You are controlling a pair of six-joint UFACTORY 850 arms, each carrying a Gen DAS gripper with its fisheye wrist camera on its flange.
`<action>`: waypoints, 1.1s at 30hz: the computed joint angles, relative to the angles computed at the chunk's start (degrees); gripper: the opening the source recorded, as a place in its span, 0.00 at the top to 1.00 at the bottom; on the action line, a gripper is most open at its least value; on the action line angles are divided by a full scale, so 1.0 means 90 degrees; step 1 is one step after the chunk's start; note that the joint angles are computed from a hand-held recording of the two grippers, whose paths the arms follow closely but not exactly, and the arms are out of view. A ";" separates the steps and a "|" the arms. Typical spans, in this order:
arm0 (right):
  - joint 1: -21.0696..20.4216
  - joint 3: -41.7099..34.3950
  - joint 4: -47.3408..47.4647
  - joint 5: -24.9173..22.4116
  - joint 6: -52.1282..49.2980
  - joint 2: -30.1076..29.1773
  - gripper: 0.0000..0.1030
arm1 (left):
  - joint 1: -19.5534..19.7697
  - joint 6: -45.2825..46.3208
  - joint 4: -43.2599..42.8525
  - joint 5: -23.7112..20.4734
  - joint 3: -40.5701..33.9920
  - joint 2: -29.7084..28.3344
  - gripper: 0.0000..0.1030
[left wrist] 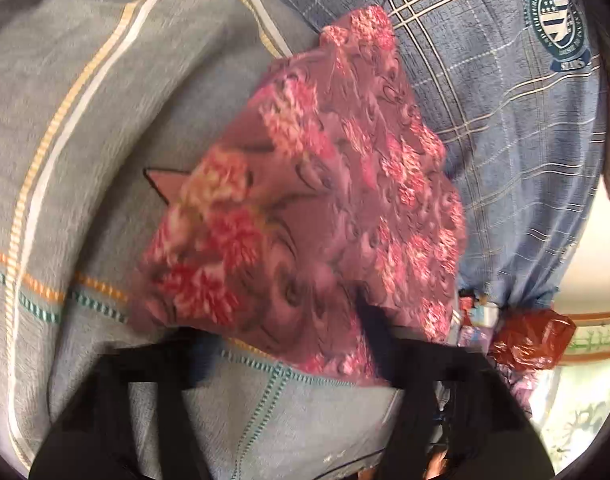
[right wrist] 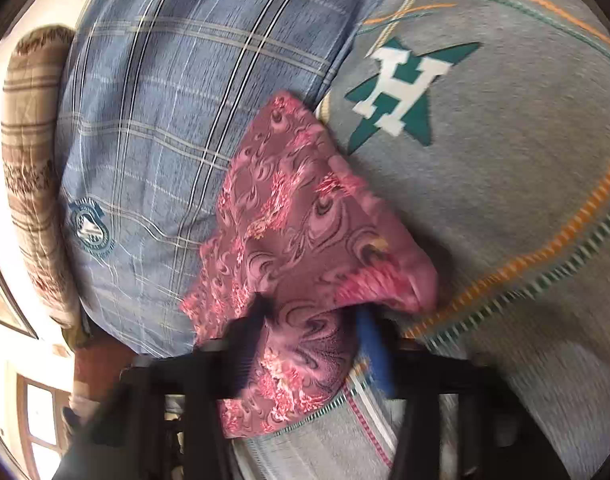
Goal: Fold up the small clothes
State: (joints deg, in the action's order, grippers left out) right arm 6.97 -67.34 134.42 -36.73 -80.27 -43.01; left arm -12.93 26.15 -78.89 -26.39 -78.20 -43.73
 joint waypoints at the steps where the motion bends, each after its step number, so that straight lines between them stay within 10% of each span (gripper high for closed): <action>1: -0.0013 -0.0085 -0.0189 -0.0074 0.0111 -0.0065 0.92 | 0.0008 -0.0205 0.0228 -0.0031 -0.0020 0.0011 0.85; 12: -0.0464 0.1301 -0.0661 -0.1735 -0.0948 0.0973 0.94 | -0.0223 0.2368 -0.1791 0.0263 0.1937 0.1347 0.96; 23: -0.0534 0.1537 -0.0874 -0.0418 -0.1005 0.1039 0.87 | 0.0280 0.2842 -0.1589 0.0327 0.2531 0.1892 0.98; 26: -0.0451 0.1673 -0.0390 -0.0020 -0.1864 0.1546 0.75 | 0.0389 0.2803 -0.1111 0.0362 0.2241 0.1932 0.73; 28: -0.0343 0.1443 -0.0576 0.0130 -0.1872 0.1597 0.63 | 0.0350 0.2128 -0.0211 0.0645 0.1756 0.1751 0.36; 33: 0.0077 0.0418 -0.1561 0.0497 -0.1422 0.1234 0.61 | 0.0362 0.0847 0.1429 0.0641 0.0291 0.0804 0.35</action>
